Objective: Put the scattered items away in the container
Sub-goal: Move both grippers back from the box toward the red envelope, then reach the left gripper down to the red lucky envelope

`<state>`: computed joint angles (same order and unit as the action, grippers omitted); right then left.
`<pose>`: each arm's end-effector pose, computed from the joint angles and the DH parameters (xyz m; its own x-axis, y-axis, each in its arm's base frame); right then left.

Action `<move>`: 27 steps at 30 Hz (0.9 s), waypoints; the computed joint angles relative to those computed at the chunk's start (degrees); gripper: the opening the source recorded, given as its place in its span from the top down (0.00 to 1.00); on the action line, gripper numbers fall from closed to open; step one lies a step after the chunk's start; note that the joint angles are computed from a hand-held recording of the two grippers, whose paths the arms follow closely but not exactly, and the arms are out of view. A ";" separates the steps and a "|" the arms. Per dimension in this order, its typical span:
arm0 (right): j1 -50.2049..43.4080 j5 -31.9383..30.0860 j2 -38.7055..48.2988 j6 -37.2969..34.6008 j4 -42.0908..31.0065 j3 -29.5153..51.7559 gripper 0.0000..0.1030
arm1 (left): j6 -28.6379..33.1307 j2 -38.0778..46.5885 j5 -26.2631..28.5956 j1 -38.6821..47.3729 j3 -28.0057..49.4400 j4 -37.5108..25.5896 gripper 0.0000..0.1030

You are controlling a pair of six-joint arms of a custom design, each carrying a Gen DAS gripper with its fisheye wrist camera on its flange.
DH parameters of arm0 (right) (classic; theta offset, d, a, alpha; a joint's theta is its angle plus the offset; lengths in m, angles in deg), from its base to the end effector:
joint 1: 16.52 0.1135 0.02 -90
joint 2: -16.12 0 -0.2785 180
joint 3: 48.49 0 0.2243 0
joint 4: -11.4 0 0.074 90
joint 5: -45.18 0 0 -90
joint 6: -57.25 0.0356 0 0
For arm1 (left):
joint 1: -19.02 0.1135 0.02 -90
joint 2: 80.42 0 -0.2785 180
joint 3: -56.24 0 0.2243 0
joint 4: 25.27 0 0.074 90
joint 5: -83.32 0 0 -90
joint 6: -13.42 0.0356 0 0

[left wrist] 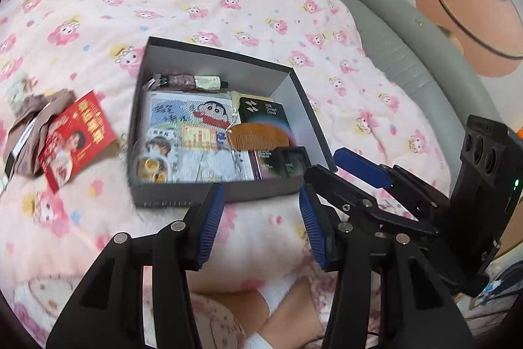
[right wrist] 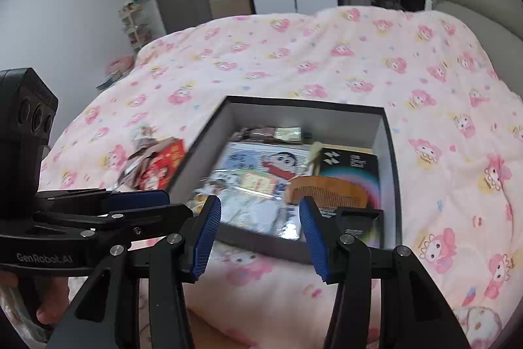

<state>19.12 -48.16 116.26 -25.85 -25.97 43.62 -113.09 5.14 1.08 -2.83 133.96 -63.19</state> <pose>0.2979 0.2161 0.2783 -0.6483 -0.3173 -0.6921 -0.5410 0.8316 0.1255 0.2738 -0.1150 0.2823 -0.8059 -0.3120 -0.5032 -0.0289 0.8696 -0.4928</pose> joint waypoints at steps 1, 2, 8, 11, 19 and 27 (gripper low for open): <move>1.49 2.11 -0.92 0.35 0.22 -0.77 0.54 | -0.27 -1.09 -0.24 -0.12 -0.77 -0.61 0.53; 2.68 3.85 -1.48 0.76 0.58 -1.45 0.54 | -0.42 -2.09 -0.18 -0.05 -1.30 -1.61 0.53; 7.26 5.96 -3.13 3.04 -0.17 -2.32 0.57 | 0.37 -8.04 0.36 0.94 -4.32 -4.70 0.53; 9.95 8.48 -2.69 3.88 -0.81 -1.00 0.58 | 0.39 -10.90 -0.21 2.15 -5.95 -5.63 0.53; 14.93 7.48 5.40 3.45 -4.60 8.25 0.58 | 0.80 -18.94 2.59 11.93 -13.69 -7.29 0.54; 17.74 1.85 19.36 5.08 -10.37 24.62 0.58 | 7.92 -20.64 11.29 30.09 -19.40 -6.79 0.53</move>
<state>36.85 -46.31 135.63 -20.77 -36.33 68.24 -105.17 -15.50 12.37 27.26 114.56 -69.98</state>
